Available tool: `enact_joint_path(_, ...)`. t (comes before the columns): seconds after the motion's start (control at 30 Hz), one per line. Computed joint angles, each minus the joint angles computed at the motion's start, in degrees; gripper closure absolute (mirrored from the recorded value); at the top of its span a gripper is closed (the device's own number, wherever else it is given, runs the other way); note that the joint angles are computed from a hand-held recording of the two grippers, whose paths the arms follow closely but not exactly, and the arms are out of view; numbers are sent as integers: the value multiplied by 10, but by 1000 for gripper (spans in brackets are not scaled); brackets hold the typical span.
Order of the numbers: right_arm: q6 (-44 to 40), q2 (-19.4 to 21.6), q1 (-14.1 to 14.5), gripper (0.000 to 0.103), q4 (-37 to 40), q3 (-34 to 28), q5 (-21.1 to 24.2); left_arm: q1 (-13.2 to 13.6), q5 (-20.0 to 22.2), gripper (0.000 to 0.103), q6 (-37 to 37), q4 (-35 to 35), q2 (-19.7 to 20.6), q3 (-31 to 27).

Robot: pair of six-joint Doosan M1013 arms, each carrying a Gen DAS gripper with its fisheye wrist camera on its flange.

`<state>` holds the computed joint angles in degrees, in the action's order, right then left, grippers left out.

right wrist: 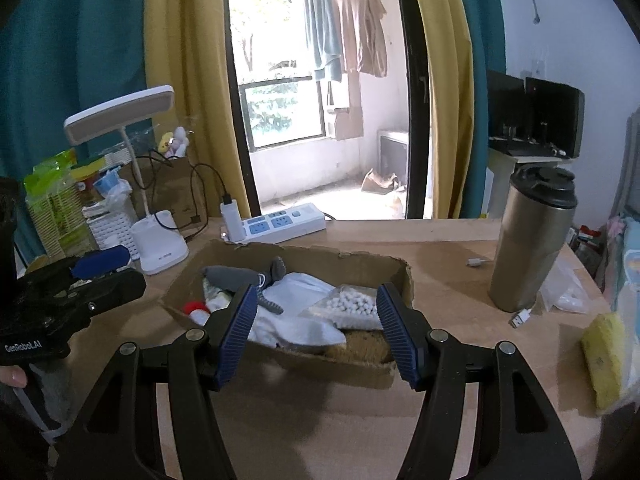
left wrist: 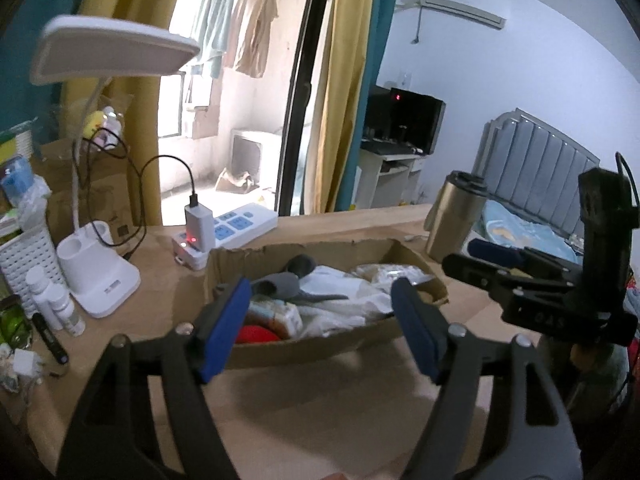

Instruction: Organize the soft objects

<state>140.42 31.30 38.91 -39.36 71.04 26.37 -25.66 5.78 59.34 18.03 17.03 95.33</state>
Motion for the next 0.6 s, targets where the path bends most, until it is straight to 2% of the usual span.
enact_joint_path(0.23, 67, -30, 14, 37, -65, 36, -7, -14, -2, 25, -312, 304, -35, 36)
enact_joint_path(0.33, 94, -43, 21, 36, -85, 53, -7, -19, 3, 13, -370, 347, -47, 49)
enact_joint_path(0.4, 103, -50, 25, 35, -94, 62, -6, -24, 4, 9, -439, 412, -55, 60)
enact_joint_path(0.47, 128, -59, 30, 31, -117, 75, -6, -30, 7, 8, -531, 504, -65, 74)
enact_joint_path(0.6, 183, -74, 42, 30, -177, 100, 10, -43, 25, 7, -735, 701, -84, 102)
